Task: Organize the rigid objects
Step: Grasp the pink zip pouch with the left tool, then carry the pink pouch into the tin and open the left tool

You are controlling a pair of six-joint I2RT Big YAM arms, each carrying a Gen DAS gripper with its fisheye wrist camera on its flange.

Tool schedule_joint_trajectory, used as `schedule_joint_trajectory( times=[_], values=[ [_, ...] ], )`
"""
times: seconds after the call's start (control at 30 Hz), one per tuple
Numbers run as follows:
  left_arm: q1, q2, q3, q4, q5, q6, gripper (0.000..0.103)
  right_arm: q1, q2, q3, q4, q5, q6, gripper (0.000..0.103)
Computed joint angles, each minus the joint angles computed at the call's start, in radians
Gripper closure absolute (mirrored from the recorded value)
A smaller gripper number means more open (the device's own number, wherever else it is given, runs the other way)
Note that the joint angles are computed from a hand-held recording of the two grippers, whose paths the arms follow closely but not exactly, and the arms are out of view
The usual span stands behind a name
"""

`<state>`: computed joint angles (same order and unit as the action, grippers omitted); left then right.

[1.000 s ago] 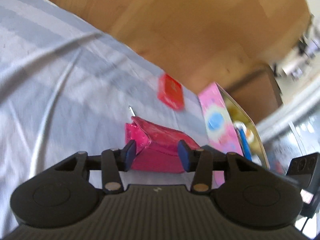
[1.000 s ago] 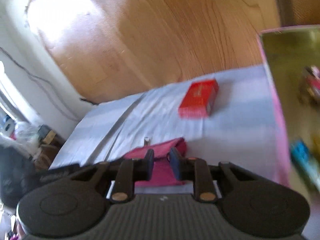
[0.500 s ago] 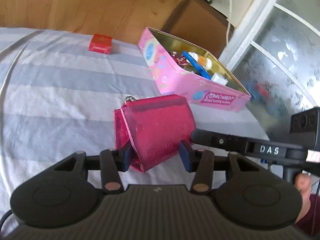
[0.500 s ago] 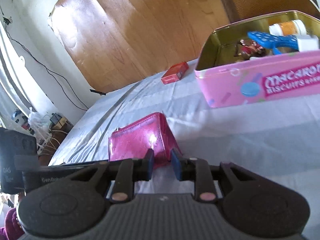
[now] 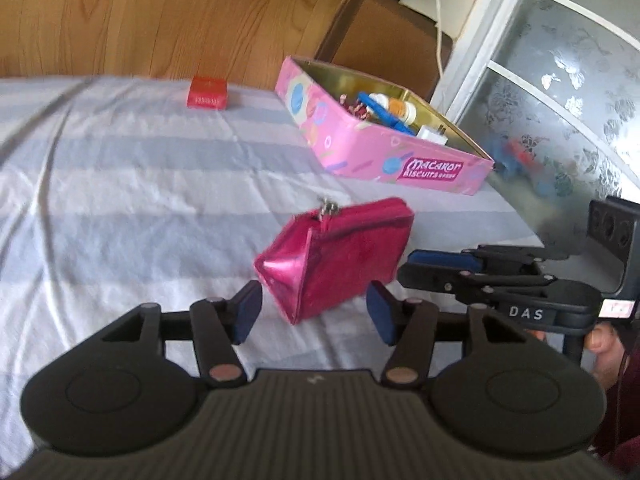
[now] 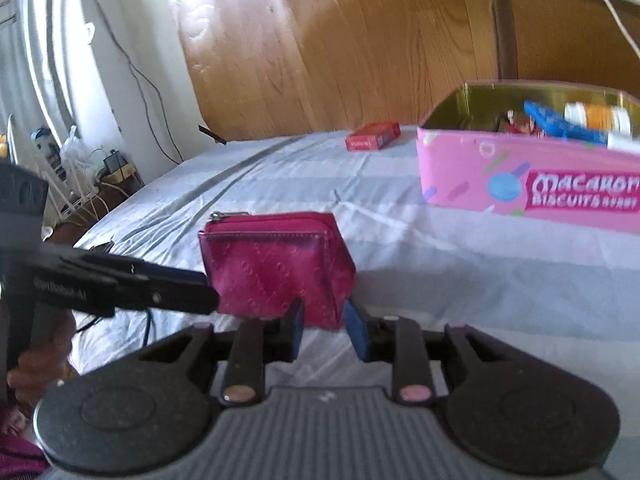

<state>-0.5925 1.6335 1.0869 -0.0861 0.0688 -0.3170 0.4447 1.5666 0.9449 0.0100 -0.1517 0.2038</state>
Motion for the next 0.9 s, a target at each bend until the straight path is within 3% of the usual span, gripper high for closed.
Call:
schedule_joint_trajectory(
  times=[0.1, 0.2, 0.23, 0.27, 0.33, 0.47, 0.53, 0.63, 0.73, 0.8, 0.9],
  values=[
    [-0.020, 0.012, 0.026, -0.011, -0.064, 0.065, 0.045, 0.011, -0.013, -0.008, 0.020, 0.045, -0.059, 0.071],
    [-0.021, 0.033, 0.055, -0.039, -0.049, 0.094, 0.050, 0.007, -0.011, 0.000, 0.026, 0.044, -0.087, 0.070],
    [-0.021, 0.044, 0.067, -0.054, -0.046, 0.099, 0.058, 0.006, -0.007, 0.005, 0.025, 0.038, -0.094, 0.070],
    [-0.021, 0.057, 0.080, -0.068, -0.036, 0.104, 0.075, 0.005, 0.000, 0.011, 0.023, 0.035, -0.102, 0.070],
    [-0.021, 0.074, 0.103, -0.096, -0.013, 0.106, 0.077, 0.002, 0.020, 0.027, 0.015, 0.011, -0.113, 0.080],
    [-0.039, 0.075, 0.167, -0.093, -0.063, 0.215, 0.077, 0.018, 0.020, 0.028, 0.059, 0.102, -0.145, 0.082],
    [-0.042, 0.089, 0.233, -0.085, -0.073, 0.273, 0.077, -0.004, 0.000, 0.025, 0.114, 0.106, -0.124, 0.082],
    [-0.044, 0.167, 0.382, -0.083, -0.088, 0.342, 0.077, -0.042, -0.013, 0.052, 0.166, 0.146, -0.128, 0.081],
    [-0.044, 0.303, 0.598, -0.146, -0.093, 0.312, 0.077, -0.074, 0.022, 0.127, 0.177, 0.236, -0.195, 0.081],
    [-0.051, 0.407, 0.757, -0.193, -0.126, 0.310, 0.077, -0.106, 0.075, 0.222, 0.120, 0.265, -0.243, 0.081],
    [-0.049, 0.560, 0.996, -0.286, -0.157, 0.298, 0.077, -0.162, 0.183, 0.416, -0.033, 0.263, -0.278, 0.081]
  ],
)
